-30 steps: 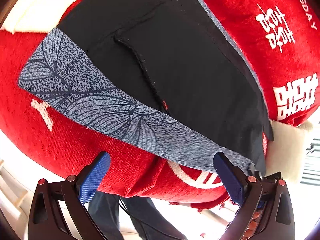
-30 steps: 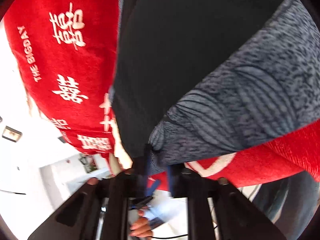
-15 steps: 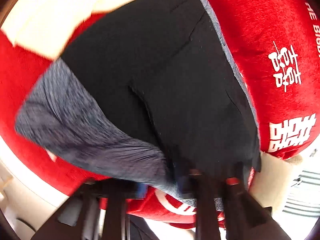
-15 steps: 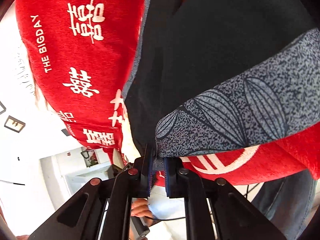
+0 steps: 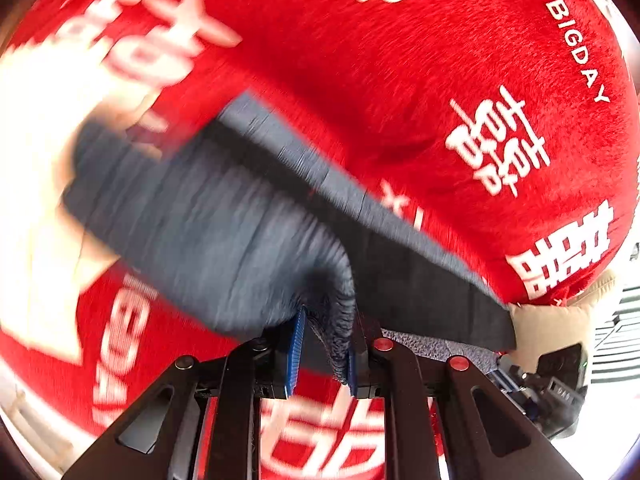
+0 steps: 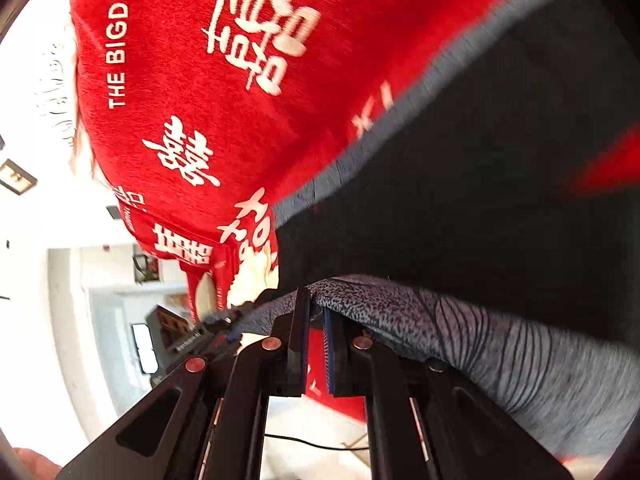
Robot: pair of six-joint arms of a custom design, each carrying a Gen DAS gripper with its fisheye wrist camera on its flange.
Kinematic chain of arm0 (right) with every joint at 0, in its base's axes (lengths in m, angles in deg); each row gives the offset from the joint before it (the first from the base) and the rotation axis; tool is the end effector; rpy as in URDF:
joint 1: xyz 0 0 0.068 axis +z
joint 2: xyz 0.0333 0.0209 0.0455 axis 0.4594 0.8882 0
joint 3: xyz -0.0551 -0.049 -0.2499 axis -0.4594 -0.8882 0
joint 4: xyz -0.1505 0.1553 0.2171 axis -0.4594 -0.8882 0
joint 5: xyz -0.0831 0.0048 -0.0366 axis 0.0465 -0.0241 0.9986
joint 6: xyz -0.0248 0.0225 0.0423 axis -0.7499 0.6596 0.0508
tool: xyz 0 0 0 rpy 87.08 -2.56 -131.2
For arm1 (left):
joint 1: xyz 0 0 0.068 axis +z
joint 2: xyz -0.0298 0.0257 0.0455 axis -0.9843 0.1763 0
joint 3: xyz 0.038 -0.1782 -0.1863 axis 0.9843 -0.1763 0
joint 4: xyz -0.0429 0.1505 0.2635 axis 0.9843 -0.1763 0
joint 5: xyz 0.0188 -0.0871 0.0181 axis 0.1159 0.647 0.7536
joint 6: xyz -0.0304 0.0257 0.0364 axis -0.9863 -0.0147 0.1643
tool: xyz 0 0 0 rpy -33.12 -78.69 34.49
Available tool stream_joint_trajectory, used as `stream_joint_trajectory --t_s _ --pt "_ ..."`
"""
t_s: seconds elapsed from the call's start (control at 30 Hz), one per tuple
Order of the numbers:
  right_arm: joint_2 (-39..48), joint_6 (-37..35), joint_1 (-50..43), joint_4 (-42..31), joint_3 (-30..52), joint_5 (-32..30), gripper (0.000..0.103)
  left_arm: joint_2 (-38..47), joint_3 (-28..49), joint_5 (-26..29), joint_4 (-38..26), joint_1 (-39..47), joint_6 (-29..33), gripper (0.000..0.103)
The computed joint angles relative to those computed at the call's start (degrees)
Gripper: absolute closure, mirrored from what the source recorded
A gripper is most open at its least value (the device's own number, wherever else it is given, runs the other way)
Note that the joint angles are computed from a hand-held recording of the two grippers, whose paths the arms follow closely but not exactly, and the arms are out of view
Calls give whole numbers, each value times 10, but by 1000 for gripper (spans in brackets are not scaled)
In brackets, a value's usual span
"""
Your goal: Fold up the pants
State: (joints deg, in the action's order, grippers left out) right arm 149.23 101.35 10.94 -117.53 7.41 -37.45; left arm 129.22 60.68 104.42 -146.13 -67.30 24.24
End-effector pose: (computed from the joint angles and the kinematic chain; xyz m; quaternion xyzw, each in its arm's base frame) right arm 0.2217 -0.0364 0.2025 0.2016 0.8766 0.4310 0.0722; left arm 0.3014 0.0494 0.2256 -0.1551 0.9488 -0.2445 0.1261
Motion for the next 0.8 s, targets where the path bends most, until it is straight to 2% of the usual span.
stream_joint_trajectory --t_s 0.13,0.23,0.3,0.43,0.53,0.57,0.6,0.63,0.67,0.7,0.73,0.8 --pt "196 -22 26 51 129 28 96 145 105 -52 75 -55 -35 84" --pt "327 -39 45 68 228 52 96 230 153 -95 110 -73 -49 84" --pt "411 -63 64 62 295 92 96 277 173 -120 130 -83 -63 83" --pt "527 -103 83 41 374 152 96 327 199 -144 131 -92 -78 80" --pt "555 -109 79 38 394 149 96 318 216 -159 104 -96 -73 76" --pt "558 -109 76 31 400 145 91 304 216 -177 99 -99 -67 61" --pt "560 -113 72 23 406 144 86 285 212 -212 97 -104 -63 34" --pt "559 -119 69 16 415 146 68 265 206 -246 100 -108 -60 27" --pt "553 -126 66 12 421 148 35 238 194 -273 102 -110 -49 24" --pt "542 -128 62 13 422 146 21 231 199 -280 91 -112 -37 24" --pt "530 -128 56 14 424 142 13 227 205 -286 75 -115 -27 24" --pt "503 -137 40 2 429 141 13 215 203 -294 44 -131 -11 24"
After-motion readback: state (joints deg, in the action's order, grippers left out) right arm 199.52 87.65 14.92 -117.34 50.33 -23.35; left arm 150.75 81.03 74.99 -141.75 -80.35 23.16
